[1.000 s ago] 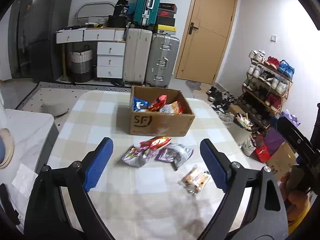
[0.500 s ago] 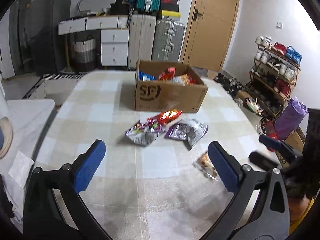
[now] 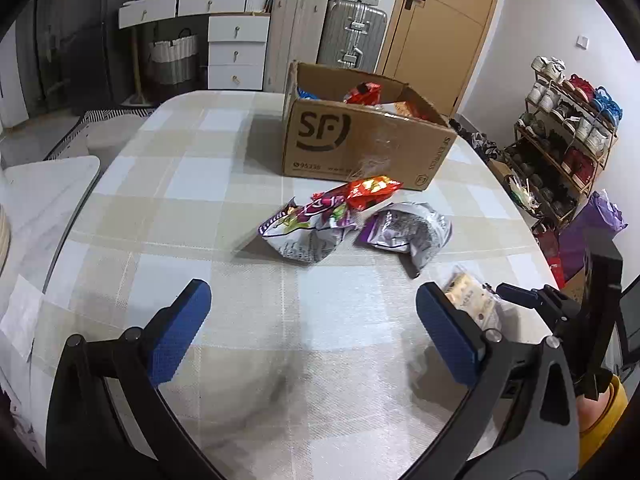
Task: Organize snacks
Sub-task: 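Grasp the cream cracker pack with the right tool while the left tool grasps the pink-purple bag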
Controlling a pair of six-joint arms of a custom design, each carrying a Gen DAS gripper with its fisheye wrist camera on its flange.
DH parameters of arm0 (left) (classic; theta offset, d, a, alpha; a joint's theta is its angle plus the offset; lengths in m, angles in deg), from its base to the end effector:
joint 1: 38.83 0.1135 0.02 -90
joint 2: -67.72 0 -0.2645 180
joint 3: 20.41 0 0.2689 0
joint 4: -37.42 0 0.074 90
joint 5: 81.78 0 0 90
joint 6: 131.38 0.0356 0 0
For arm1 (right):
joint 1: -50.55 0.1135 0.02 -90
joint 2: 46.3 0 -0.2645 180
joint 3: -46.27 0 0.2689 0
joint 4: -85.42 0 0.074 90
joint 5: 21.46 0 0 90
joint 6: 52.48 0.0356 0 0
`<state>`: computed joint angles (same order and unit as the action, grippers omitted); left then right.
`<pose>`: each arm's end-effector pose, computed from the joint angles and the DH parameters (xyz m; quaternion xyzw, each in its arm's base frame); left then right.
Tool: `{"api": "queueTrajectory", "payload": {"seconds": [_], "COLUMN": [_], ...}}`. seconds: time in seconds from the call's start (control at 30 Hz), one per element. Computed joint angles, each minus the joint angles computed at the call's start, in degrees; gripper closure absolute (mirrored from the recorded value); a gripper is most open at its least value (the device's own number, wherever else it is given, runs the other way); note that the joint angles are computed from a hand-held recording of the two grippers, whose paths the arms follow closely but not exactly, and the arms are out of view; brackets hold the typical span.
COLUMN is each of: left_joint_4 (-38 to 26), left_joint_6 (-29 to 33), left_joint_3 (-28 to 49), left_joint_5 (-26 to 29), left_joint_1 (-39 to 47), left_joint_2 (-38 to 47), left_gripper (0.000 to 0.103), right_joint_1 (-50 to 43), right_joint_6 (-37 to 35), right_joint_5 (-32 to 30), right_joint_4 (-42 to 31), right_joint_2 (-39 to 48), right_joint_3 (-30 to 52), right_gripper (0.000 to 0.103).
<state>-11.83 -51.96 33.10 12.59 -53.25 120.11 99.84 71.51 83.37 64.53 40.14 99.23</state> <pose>0.1935 -0.0526 0.2468 0.0449 0.9323 -0.1120 0.3409 0.1967 0.2147 0.1410 -0.0865 0.9409 0.1098 0.3084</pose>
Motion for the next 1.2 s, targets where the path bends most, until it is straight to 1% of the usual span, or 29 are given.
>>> {"api": "queueTrajectory", "payload": {"seconds": [0.17,0.23,0.3,0.43,0.5,0.57,0.7,0.83,0.93,1.0,1.1,1.2], "left_joint_4": [2.7,3.5,4.5,4.9,4.3,3.7,3.0,2.2,2.2,2.0,1.2,2.0], "left_joint_6": [-0.3,-0.5,-0.2,-0.4,-0.3,-0.1,0.3,1.0,1.6,1.3,0.4,-0.5], "left_joint_3": [-0.4,-0.5,-0.6,-0.3,-0.3,-0.4,-0.5,-0.7,0.0,1.3,4.5,7.6], "left_joint_5": [0.6,0.8,1.0,1.1,1.5,1.5,2.3,2.9,3.2,3.3,5.1,5.7], "left_joint_1": [0.9,1.1,1.4,1.9,2.5,3.3,4.9,6.5,7.8,8.4,8.8,8.0], "left_joint_2": [4.0,5.1,6.2,7.2,6.7,6.1,5.4,4.4,5.3,7.3,11.7,15.7], "left_gripper": [0.001,0.001,0.001,0.001,0.001,0.001,0.001,0.001,0.001,0.001,0.001,0.001], "right_joint_1": [0.4,0.8,1.3,1.2,1.3,1.0,1.2,0.6,-0.5,-1.4,-1.5,-1.8], "right_joint_6": [-3.1,-4.1,-4.6,-5.3,-5.3,-4.6,-2.8,-0.7,1.5,2.6,2.3,2.4], "right_joint_5": [1.4,2.3,3.3,3.1,3.4,3.1,2.6,-0.1,-3.4,-5.0,-4.0,-5.0], "right_joint_4": [-2.2,-3.0,-3.6,-3.4,-3.1,-2.1,-0.2,3.2,8.2,10.5,10.3,11.5], "right_joint_2": [3.8,5.2,5.5,4.9,4.2,3.2,1.5,-1.2,-4.8,-6.8,-6.9,-7.6], "right_joint_3": [3.4,4.8,5.1,4.8,4.4,3.3,1.4,-1.4,-5.2,-6.9,-6.5,-6.7], "right_gripper": [0.004,0.006,0.013,0.023,0.037,0.039,0.04,0.041,0.041,0.041,0.041,0.041]}}
